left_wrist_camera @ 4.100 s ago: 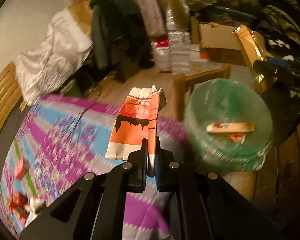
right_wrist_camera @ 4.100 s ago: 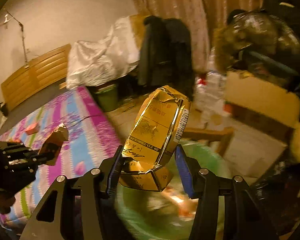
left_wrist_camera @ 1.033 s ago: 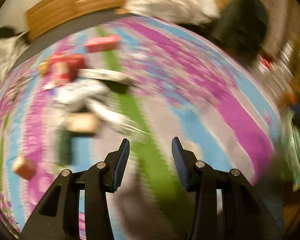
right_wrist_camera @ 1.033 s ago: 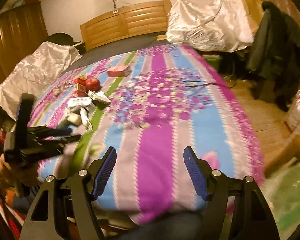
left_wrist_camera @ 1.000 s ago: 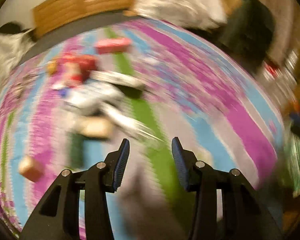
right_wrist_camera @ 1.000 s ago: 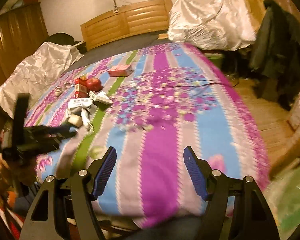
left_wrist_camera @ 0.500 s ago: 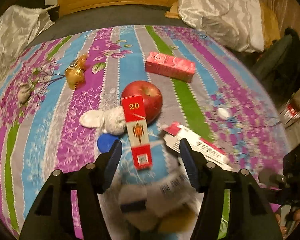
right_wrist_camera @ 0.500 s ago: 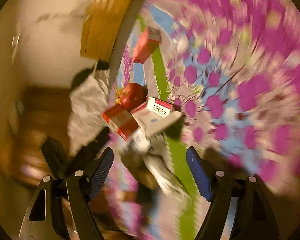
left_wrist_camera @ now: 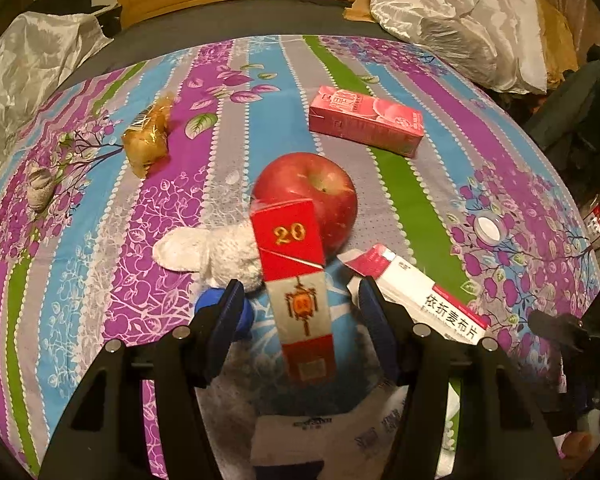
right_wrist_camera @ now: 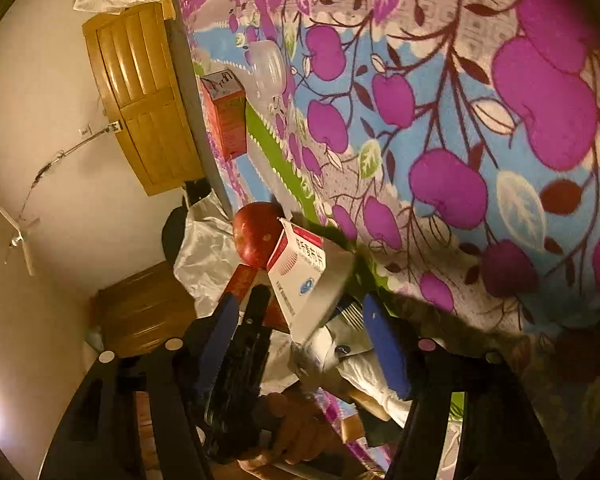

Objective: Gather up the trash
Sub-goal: 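Grasp the red cigarette box with the left tool while the right tool grasps a white box, then carry the red box and white box over the green bin with both tools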

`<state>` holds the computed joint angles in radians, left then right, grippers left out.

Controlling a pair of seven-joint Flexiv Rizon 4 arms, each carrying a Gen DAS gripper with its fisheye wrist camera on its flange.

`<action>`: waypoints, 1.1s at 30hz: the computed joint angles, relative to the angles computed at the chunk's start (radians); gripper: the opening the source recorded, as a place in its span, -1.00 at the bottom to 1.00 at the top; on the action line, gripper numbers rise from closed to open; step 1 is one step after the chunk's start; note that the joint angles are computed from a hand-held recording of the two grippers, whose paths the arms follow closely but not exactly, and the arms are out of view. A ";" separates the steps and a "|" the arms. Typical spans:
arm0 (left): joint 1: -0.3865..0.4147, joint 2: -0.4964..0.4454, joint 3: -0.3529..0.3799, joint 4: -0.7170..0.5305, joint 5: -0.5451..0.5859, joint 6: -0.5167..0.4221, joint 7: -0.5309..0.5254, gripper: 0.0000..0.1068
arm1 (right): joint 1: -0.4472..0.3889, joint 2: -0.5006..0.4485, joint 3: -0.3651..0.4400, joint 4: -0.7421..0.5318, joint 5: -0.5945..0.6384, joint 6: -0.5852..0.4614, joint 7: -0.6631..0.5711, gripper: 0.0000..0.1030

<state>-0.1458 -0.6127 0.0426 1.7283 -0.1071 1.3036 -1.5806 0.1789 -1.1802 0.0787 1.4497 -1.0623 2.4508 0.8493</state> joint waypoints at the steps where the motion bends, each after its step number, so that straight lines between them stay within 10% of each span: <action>1: -0.007 -0.004 0.010 -0.008 0.006 -0.005 -0.005 0.07 | -0.001 -0.021 0.005 -0.039 -0.017 -0.006 0.025 0.29; 4: -0.010 -0.007 0.015 -0.011 0.013 -0.005 -0.016 -0.05 | 0.015 -0.043 -0.001 -0.094 -0.013 -0.018 0.046 0.25; 11: -0.010 -0.016 0.017 -0.018 0.023 -0.016 -0.018 -0.62 | 0.047 -0.116 -0.071 -0.249 -0.103 0.011 0.128 -0.73; 16: -0.025 0.013 0.041 0.020 0.052 0.068 -0.039 -0.62 | 0.080 -0.064 -0.140 -0.220 -0.078 0.057 -0.026 -0.78; 33: -0.136 0.199 0.149 0.169 0.158 0.203 -0.157 -0.62 | -0.032 0.217 0.001 0.329 0.217 0.361 -0.458 -0.77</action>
